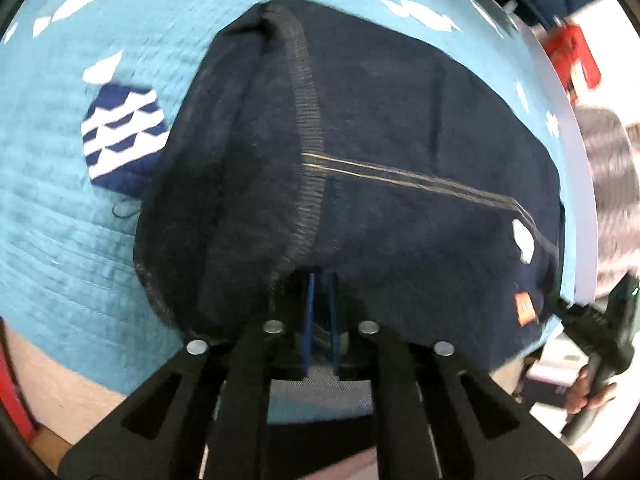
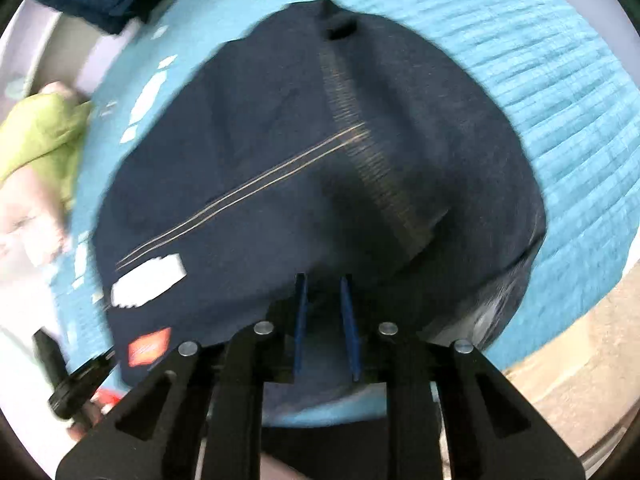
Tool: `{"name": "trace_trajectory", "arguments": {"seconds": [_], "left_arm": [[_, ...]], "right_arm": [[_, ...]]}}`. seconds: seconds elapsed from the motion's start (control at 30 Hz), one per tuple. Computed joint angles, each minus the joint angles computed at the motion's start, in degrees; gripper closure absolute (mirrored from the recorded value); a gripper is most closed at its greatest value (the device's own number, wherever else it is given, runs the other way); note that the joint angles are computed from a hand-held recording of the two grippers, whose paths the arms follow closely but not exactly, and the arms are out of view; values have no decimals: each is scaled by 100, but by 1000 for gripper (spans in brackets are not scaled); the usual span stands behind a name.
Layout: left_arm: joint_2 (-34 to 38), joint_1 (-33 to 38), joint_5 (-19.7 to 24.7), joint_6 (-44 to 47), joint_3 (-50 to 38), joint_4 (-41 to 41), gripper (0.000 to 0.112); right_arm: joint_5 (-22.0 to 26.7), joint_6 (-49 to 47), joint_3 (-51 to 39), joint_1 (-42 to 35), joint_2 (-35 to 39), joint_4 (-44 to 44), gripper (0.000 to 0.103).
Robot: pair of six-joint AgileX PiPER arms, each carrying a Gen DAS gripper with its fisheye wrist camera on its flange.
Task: Fold large clothes
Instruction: 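Lift the folded denim jacket off the bed with both tools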
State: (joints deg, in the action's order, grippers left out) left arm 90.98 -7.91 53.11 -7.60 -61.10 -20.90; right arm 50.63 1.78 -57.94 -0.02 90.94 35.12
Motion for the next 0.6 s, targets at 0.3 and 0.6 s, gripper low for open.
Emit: {"name": "trace_trajectory", "arguments": {"seconds": [0.3,0.6], "left_arm": [[118,-70,1236,429,-427,-1737,40],[708,-23,476,187,55,-2782,67]], "right_arm": [[1274,134,-365,619,73,1408,41],[1379,276,-260,730,229,1919,41]]}}
